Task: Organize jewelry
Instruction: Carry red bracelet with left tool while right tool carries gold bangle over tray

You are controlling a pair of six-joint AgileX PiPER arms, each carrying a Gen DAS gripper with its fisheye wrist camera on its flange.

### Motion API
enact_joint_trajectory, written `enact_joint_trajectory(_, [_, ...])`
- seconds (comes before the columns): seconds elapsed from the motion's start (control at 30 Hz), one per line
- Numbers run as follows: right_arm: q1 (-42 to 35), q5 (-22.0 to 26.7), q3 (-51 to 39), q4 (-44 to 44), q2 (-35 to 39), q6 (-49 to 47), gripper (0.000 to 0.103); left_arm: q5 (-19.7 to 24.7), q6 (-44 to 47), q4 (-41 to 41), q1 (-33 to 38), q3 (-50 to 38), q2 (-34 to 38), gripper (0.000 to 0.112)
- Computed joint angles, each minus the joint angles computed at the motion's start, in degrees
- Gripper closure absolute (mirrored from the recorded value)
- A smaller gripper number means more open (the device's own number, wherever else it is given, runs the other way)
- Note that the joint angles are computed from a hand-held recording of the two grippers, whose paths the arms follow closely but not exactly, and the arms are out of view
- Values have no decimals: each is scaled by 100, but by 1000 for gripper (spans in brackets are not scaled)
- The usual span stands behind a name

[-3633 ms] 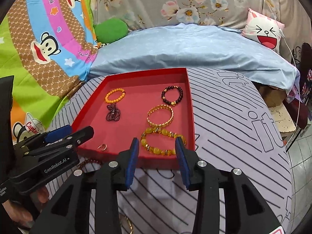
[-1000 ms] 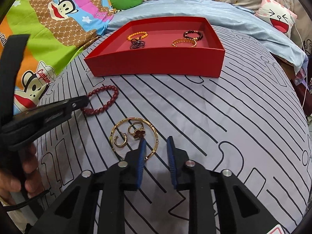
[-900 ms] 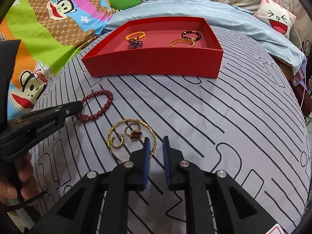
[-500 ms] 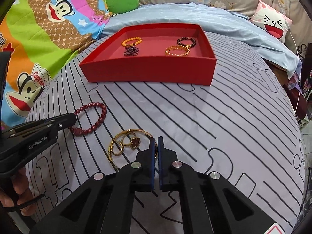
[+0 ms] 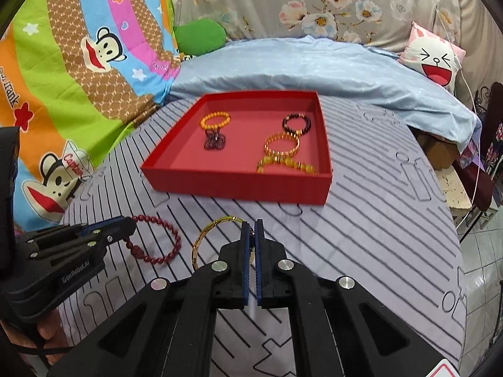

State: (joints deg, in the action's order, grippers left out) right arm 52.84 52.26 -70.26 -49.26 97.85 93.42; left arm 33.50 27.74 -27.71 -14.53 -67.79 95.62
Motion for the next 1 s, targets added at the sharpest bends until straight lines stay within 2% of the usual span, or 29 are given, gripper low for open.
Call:
enact_joint_trajectory(0.23, [-356, 50, -214, -177, -131, -203, 100, 246, -78, 38, -169, -777, 25, 105])
enact_joint_trajectory(0.47, [-974, -106, -596, -212, 31, -636, 100, 520, -189, 20, -353, -2049, 521, 105])
enact_joint_trajectory(0.73, [-1780, -807, -865, 264, 458, -1043, 103, 904, -734, 369, -556, -3575, 1738, 105])
enact_joint_trajectory(0.93, [-2005, -905, -1421, 588, 1005, -1588, 102, 1045, -1137, 808, -625, -4285, 2566, 105])
enact_joint_trajectory(1.0, [-1988, -752, -1605, 527, 1160, -1684, 102, 1142, -1310, 1000, -606, -4545, 2846, 105])
